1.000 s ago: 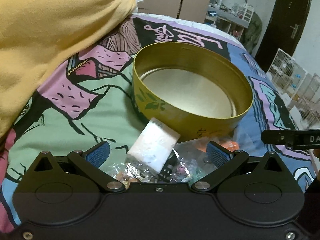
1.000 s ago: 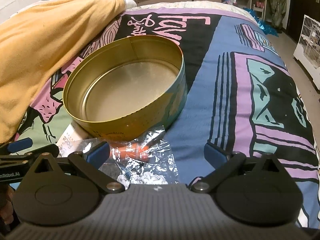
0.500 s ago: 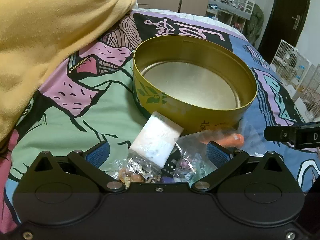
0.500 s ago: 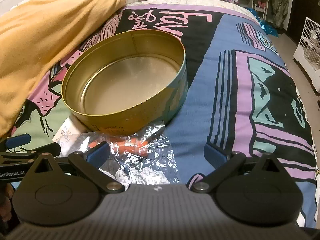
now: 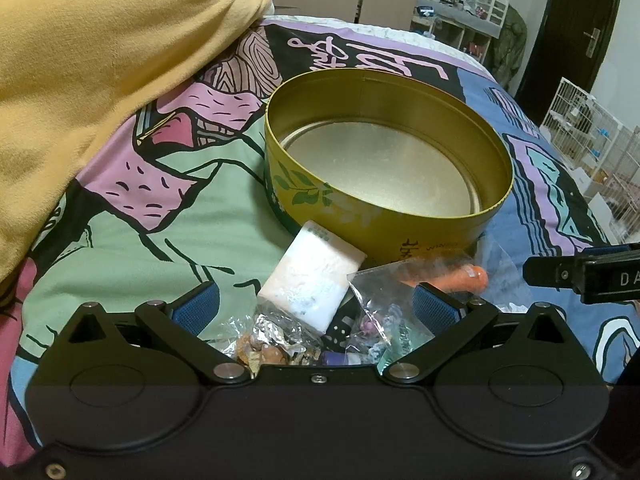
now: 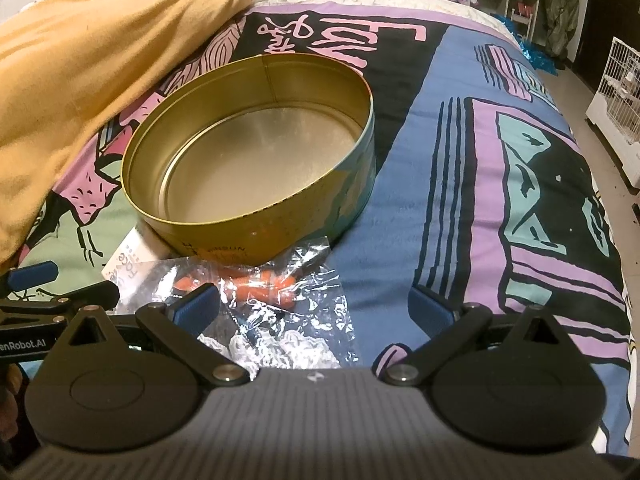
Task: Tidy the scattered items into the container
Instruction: 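Move the left tool toward the pile of items beside the gold tin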
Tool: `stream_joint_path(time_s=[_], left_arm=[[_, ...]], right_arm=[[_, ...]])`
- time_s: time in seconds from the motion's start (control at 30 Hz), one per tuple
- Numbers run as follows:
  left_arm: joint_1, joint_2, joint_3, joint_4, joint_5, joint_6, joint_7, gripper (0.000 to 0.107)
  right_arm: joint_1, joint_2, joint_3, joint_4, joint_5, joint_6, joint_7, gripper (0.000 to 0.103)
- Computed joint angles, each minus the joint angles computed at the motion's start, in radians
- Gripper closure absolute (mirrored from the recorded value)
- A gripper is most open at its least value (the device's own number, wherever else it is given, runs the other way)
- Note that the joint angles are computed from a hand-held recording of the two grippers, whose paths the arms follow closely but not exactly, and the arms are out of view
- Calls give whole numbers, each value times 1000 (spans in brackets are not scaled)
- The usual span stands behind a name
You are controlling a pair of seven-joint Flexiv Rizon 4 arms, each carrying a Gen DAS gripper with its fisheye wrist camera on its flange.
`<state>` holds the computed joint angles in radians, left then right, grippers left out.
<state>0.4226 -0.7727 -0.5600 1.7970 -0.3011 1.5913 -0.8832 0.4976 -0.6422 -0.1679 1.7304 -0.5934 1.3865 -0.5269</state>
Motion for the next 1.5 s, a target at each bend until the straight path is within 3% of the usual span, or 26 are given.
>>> stream_joint_path(time_s=[0.47, 0.63, 1.07, 1.5], left_arm=[[31, -6, -38, 7, 1, -12, 10, 4], [74, -12, -91, 21, -6, -23, 40, 4], [113, 15, -145, 58, -91, -109, 150, 4], [53, 92, -64, 87, -239, -190, 224, 4]], right_arm=[[2, -1, 1, -5, 3, -10, 4, 0], [1, -1, -1, -1, 7, 1, 15, 0], [1, 4, -7, 6, 24, 20, 28, 0], [-10, 4, 9, 6, 52, 33, 11, 0]])
